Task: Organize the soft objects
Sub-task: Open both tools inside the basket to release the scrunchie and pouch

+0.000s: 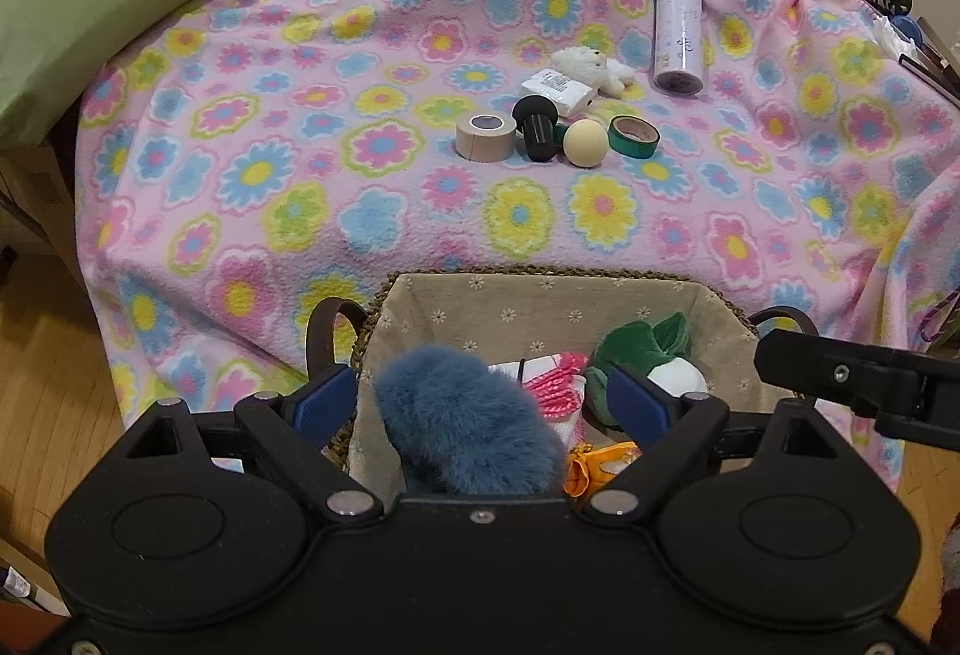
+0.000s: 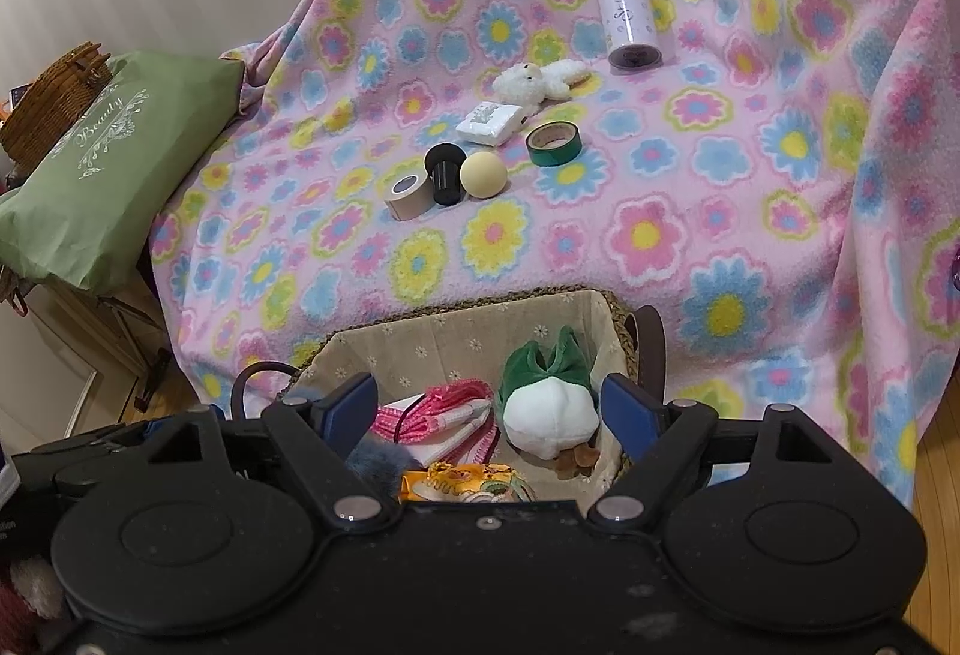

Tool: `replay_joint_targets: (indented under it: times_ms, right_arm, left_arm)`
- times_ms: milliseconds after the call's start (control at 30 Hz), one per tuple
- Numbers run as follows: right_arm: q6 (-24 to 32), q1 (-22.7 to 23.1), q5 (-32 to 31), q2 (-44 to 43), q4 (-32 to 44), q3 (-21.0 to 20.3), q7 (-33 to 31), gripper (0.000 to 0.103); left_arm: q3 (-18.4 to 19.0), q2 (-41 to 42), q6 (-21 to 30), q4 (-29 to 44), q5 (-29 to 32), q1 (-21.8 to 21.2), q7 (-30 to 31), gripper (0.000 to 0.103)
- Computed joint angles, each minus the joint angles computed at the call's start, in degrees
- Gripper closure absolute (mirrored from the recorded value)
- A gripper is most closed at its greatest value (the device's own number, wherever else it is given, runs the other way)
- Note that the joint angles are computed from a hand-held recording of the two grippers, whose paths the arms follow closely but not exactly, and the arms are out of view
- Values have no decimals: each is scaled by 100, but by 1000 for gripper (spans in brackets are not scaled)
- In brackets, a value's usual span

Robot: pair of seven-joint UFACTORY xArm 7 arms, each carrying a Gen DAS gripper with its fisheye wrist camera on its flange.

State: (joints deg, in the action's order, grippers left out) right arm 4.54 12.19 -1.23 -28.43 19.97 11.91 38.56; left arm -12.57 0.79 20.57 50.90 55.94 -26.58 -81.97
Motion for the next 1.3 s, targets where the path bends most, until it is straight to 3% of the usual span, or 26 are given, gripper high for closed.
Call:
replay_joint_targets:
  times_ms: [533,700,867,1300]
  right_arm:
    - [105,79,66,-15,14,-100,-67,17]
    - [141,73,54,-8,33,-97,-83,15]
    - [238,40,-13,-22,56,-83,-167,6]
    - [550,111,18,-19,138,-203,-429,1]
  left_arm:
    - [4,16,143,15,18,-14,-37,11]
    - [5,20,213,24,2,-24,-55,8]
    - [-6,14,274,32,15,-32,-119,8]
    - [-3,39,323,45,-110,-53,-82,7]
